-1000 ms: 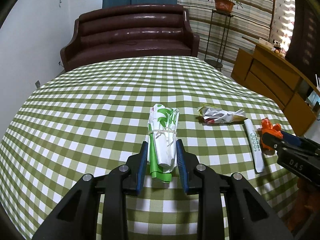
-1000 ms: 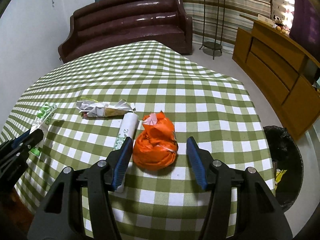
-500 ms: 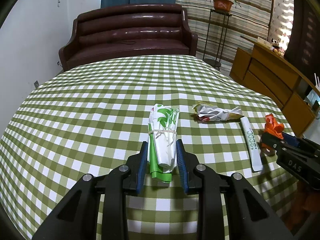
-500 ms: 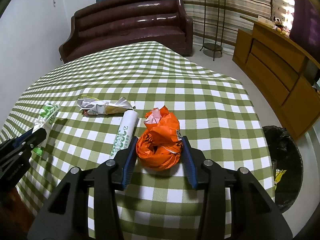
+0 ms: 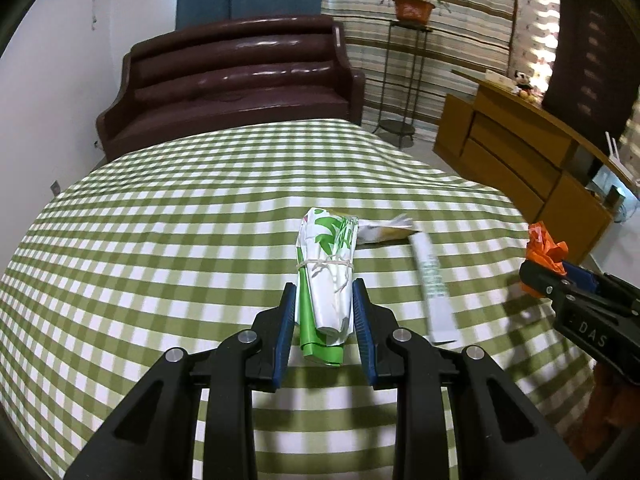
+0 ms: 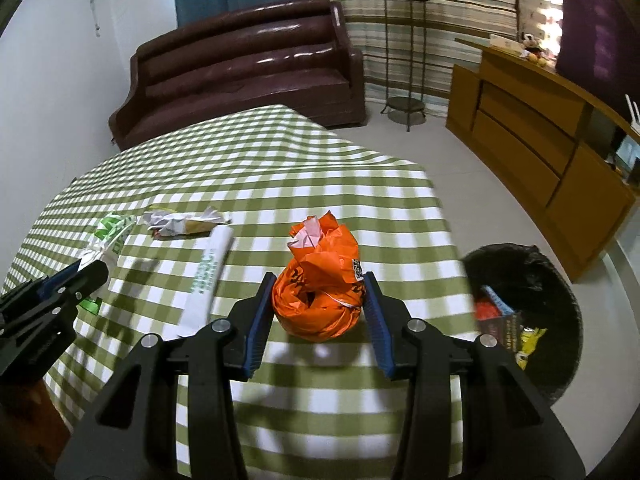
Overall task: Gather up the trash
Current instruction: 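Grasp the orange plastic bag with the right tool while the left tool holds the packet, then carry both items over the black bin and open both tools to drop them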
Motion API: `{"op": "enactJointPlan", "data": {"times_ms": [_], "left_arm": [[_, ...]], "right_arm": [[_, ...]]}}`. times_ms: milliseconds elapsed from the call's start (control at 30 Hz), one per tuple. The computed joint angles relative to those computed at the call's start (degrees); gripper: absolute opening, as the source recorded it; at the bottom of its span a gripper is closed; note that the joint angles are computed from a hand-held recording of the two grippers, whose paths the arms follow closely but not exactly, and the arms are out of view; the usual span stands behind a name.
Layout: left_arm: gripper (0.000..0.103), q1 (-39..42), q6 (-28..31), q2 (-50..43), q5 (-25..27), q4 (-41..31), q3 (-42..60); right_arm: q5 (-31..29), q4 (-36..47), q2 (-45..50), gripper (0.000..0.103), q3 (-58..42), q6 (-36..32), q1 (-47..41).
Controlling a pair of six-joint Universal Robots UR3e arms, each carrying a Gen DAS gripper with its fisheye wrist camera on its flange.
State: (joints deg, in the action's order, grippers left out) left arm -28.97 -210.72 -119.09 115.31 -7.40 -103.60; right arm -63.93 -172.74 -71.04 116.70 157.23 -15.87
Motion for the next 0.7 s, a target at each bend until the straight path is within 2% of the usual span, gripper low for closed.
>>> {"op": "enactJointPlan", "data": {"times_ms": [433,700], "left_arm": [[0.029,-6.46,2.01,-10.94,-0.50,-7.55,20.95],[0.029,-10.38,4.59,-21.83,-2.23,-14.90,40.51]], "right_arm": [[3.57,0.75,-4.09,0.042,3.89,-4.61,-13.42],[4.42,0.85,-3.20,0.042,3.51,-6.86,-20.62]]}}
